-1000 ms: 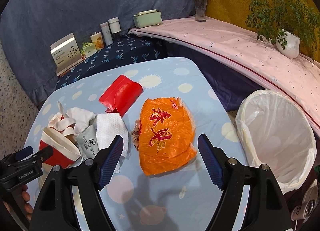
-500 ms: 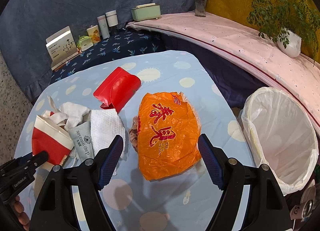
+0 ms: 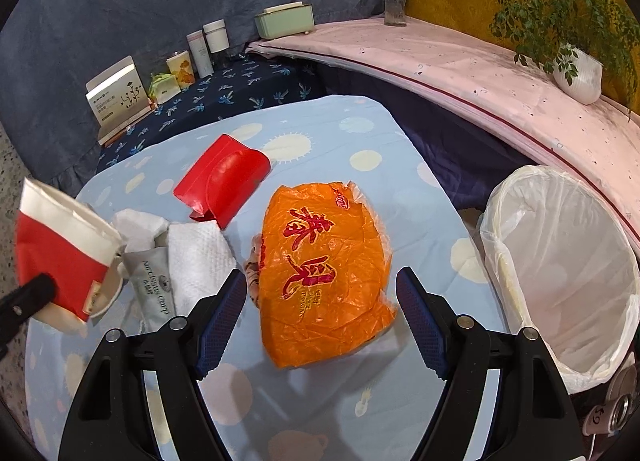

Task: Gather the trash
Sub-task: 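Carry the orange printed bag toward the bin with the right tool while the left holds the paper bag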

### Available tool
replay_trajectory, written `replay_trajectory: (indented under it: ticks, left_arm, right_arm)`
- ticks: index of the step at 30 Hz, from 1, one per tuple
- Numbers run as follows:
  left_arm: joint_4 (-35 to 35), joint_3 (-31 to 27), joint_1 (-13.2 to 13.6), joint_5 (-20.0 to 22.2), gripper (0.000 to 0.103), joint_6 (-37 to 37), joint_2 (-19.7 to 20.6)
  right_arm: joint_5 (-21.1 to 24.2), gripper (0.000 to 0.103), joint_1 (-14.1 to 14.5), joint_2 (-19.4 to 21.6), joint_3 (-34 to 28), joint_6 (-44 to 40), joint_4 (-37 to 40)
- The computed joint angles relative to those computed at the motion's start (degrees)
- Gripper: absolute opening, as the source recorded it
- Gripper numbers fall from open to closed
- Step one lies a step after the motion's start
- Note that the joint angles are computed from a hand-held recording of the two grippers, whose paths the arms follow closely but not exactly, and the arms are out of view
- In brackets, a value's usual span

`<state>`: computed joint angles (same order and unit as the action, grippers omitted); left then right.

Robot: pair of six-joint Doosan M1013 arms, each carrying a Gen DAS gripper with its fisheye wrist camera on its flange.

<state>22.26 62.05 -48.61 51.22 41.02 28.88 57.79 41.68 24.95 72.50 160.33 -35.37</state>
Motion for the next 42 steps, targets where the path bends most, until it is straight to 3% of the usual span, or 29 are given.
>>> replay_trajectory:
  ticks: [6, 7, 9, 15, 22, 31, 42]
  left_arm:
    - [0.09, -3.76, -0.31, 1.56, 0.037, 1.94, 2.43]
    - [-0.06, -4.32, -0.31, 1.86, 0.037, 2.24, 2.8]
    - [-0.36, -5.61, -0.33, 2.47, 0.037, 2.83, 3.7]
    - [-0.48, -7.38, -0.71, 3.09, 0.037, 3.36, 4.81]
    - [-0.15, -8.76, -1.54, 3.24, 0.037, 3.98, 5.14]
    - [0.04, -12.01, -3.48, 4.08, 0.037, 5.5, 6.33]
    - [-3.4, -21.76, -6.48, 5.92, 0.037, 11.08, 11.55]
  right_arm:
    - [0.12, 0.071, -1.29, 0.83, 0.08, -1.36, 2.35]
    - [-0.24, 0.068, -1.5, 0.91, 0.2, -1.72, 2.9]
    - [-1.1, 0.041, -1.93, 1.01, 0.41, -3.32, 4.83]
    - [-3.86, 0.022, -1.74, 0.01, 1.67, -3.49, 4.81]
    - [-6.05, 0.021, -1.05, -2.91, 3.24, -0.21, 0.82]
    - [-5.66, 0.021, 0.15, -7.3, 5.9, 4.35, -6.41]
    - [-3.4, 0.021, -0.51, -13.34, 12.35, 11.57, -11.43]
